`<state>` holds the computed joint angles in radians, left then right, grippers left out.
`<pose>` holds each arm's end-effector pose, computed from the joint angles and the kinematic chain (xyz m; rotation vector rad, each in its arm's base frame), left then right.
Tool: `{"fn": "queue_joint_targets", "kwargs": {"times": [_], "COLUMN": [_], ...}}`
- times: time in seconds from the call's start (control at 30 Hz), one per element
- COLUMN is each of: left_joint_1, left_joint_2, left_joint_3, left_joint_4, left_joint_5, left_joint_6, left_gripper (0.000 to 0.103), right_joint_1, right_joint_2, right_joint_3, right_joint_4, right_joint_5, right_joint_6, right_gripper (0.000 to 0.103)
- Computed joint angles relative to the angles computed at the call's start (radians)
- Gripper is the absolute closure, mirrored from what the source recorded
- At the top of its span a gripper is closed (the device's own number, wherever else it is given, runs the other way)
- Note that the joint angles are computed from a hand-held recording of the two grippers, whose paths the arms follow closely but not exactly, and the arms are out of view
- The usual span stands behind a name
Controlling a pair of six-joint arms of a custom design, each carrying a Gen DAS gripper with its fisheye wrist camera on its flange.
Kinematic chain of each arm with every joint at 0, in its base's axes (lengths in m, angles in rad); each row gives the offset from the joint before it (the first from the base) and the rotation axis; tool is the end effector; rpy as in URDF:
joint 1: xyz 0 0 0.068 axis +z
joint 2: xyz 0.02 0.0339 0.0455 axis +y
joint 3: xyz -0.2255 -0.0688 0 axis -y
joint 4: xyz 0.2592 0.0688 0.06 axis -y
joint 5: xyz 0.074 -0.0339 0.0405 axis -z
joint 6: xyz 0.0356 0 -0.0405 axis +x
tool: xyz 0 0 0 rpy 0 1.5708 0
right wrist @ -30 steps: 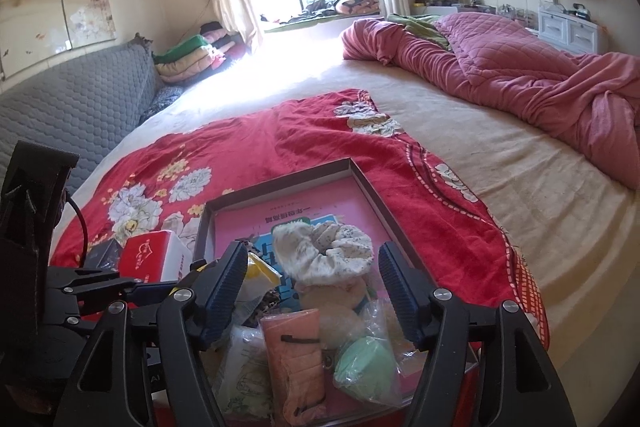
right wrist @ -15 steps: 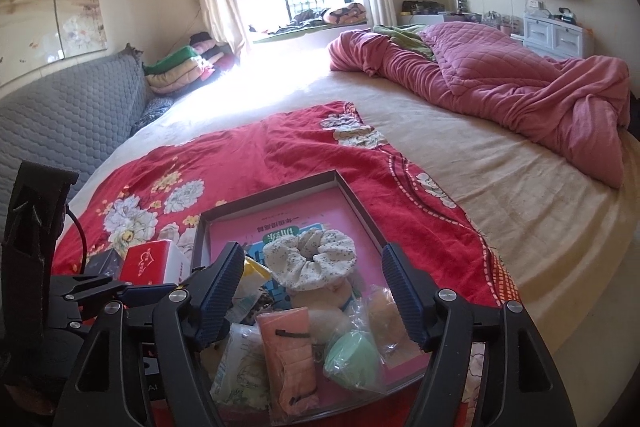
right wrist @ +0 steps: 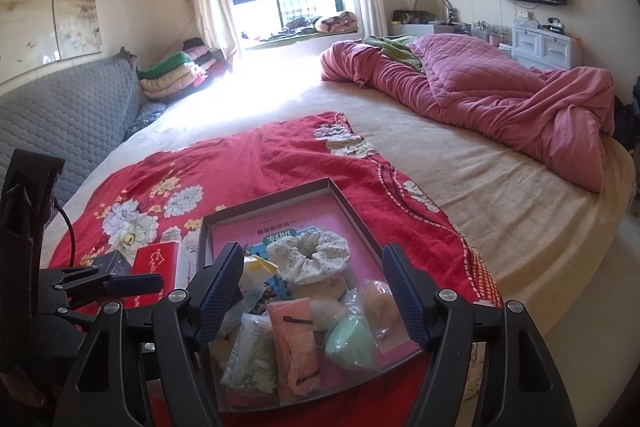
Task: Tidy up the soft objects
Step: 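Lift both open grippers away from the filled tray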
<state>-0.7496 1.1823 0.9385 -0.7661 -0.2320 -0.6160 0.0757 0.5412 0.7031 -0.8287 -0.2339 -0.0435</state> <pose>0.1947 -0.1701 0.2259 0.0850 2.5547 -0.2334 0.1572 0.0202 0.2635 -0.2595 2.2156 0.2790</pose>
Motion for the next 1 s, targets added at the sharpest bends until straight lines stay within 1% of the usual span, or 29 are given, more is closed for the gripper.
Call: {"fn": "queue_joint_targets", "kwargs": {"times": [0.1,0.33,0.5,0.6,0.63,0.7,0.8,0.9,1.0], "left_joint_1": [-0.015,-0.072,-0.133,-0.17,-0.184,-0.209,-0.265,-0.31,-0.35], "left_joint_2": [-0.047,-0.169,-0.248,-0.287,-0.294,-0.307,-0.324,-0.333,-0.343], "left_joint_3": [-0.012,-0.039,-0.051,-0.061,-0.061,-0.058,-0.049,-0.035,-0.025], "left_joint_4": [-0.026,-0.116,-0.193,-0.241,-0.257,-0.294,-0.351,-0.411,-0.452], "left_joint_5": [-0.021,-0.095,-0.169,-0.195,-0.204,-0.219,-0.265,-0.302,-0.325], "left_joint_6": [-0.014,-0.069,-0.119,-0.159,-0.173,-0.202,-0.258,-0.304,-0.351], "left_gripper": [0.031,0.024,0.023,0.023,0.023,0.023,0.023,0.023,0.023], "right_joint_1": [0.067,0.167,0.357,0.483,0.537,0.676,0.856,1.006,1.154], "right_joint_2": [-0.036,-0.128,-0.183,-0.194,-0.194,-0.195,-0.189,-0.156,-0.106], "right_joint_3": [0.01,0.028,0.067,0.098,0.109,0.131,0.164,0.201,0.236], "right_joint_4": [-0.043,-0.154,-0.264,-0.323,-0.342,-0.382,-0.451,-0.534,-0.641], "right_joint_5": [0.104,0.222,0.354,0.445,0.488,0.618,0.78,0.896,1.0], "right_joint_6": [0.032,0.143,0.282,0.384,0.423,0.505,0.635,0.758,0.92], "right_gripper": [0.029,0.026,0.025,0.024,0.024,0.024,0.024,0.024,0.024]}}
